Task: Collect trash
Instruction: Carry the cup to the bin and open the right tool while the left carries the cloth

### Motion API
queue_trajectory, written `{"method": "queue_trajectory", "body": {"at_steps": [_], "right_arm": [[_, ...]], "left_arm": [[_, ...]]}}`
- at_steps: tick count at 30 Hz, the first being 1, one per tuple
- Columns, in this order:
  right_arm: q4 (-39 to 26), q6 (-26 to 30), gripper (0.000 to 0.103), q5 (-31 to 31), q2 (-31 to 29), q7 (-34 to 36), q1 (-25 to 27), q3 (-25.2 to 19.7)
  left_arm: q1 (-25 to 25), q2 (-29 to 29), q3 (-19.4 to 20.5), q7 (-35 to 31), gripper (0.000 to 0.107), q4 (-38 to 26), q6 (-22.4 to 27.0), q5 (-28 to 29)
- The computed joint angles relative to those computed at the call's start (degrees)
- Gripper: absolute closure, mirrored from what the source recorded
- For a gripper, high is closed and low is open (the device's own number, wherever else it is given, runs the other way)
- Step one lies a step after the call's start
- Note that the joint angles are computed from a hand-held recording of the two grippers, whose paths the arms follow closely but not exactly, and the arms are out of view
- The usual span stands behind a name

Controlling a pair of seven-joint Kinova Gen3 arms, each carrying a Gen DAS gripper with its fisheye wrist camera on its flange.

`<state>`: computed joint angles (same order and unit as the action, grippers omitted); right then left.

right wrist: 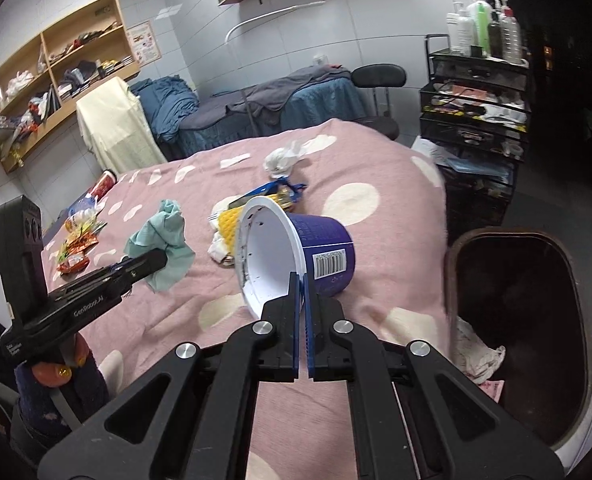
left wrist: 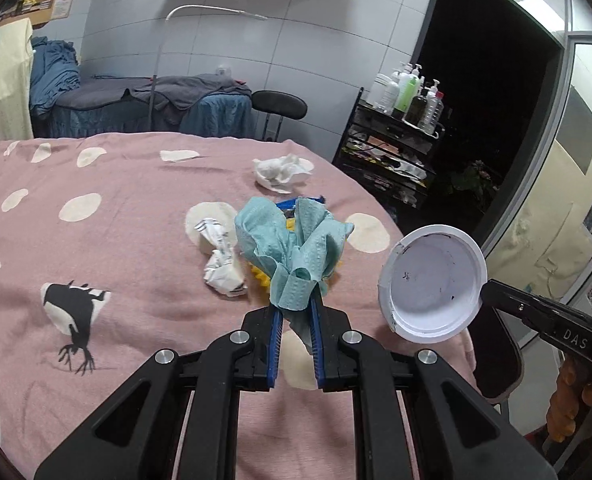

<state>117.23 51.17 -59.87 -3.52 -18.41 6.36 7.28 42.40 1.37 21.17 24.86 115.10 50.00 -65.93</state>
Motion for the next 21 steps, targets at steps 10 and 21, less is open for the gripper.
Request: {"method": "queue_trajectory", "body": {"at_steps": [10, 21], "right_arm": [[-1.2, -2.5, 0.100, -0.8, 0.9, 0.8, 5.7, 3.7], [-5.4, -9.9, 0.101, 4.7, 10.9, -7.6, 11.6, 0.9]], "left_arm": [[2.1, 5.8, -2.8, -5.5, 0.094, -6.5, -6.6, -3.2], [5.5, 10.8, -7.6, -14.3, 0.094, -12.7, -12.5, -0.1]]}}
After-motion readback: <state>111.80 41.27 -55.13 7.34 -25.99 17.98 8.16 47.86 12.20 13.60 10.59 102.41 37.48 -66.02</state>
